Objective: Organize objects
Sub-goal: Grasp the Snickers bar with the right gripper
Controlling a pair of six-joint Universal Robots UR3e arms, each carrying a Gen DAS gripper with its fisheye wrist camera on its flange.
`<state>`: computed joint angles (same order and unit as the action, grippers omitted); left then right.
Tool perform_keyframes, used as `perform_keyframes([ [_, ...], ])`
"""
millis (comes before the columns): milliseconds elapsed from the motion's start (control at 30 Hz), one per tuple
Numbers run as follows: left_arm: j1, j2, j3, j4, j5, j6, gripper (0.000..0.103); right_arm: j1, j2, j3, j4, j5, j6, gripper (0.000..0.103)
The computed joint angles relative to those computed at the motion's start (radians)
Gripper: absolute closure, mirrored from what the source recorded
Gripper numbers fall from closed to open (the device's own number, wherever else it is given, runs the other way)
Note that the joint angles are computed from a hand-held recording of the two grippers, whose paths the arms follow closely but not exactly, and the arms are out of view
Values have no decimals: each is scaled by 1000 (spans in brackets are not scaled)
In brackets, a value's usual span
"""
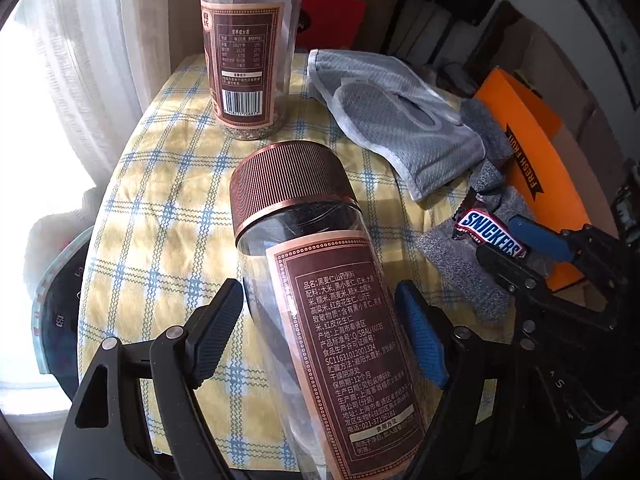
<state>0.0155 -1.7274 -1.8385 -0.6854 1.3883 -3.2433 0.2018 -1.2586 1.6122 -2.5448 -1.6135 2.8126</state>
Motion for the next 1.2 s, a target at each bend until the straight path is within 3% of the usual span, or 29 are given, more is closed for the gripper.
perform_keyframes([
  [133, 60, 9, -67, 45, -123, 6, 30, 29, 34, 3, -54, -76, -33, 67],
  [200, 75, 20, -81, 46, -146, 8, 32, 47, 48, 9, -87, -119, -46, 72],
  [267, 82, 29, -84, 34, -158, 21, 33, 58, 53, 13, -114, -153, -51, 93],
  [433, 102, 53, -97, 14, -182, 32, 36, -27, -3, 17, -37, 15, -6, 98],
  [733, 157, 138, -142, -19, -258, 50, 36, -82, -100, 68, 19, 148, 28, 98],
  [800, 153, 145, -140, -27, -260, 50, 36, -81, -98, 52, 56, 157, 12, 98],
  [967, 138, 129, -138, -13, -242, 34, 36, -18, -26, 15, 28, 18, -52, 70],
  [1200, 131, 91, -135, -17, -231, 45, 35, 32, 72, -53, 28, -113, -98, 64],
])
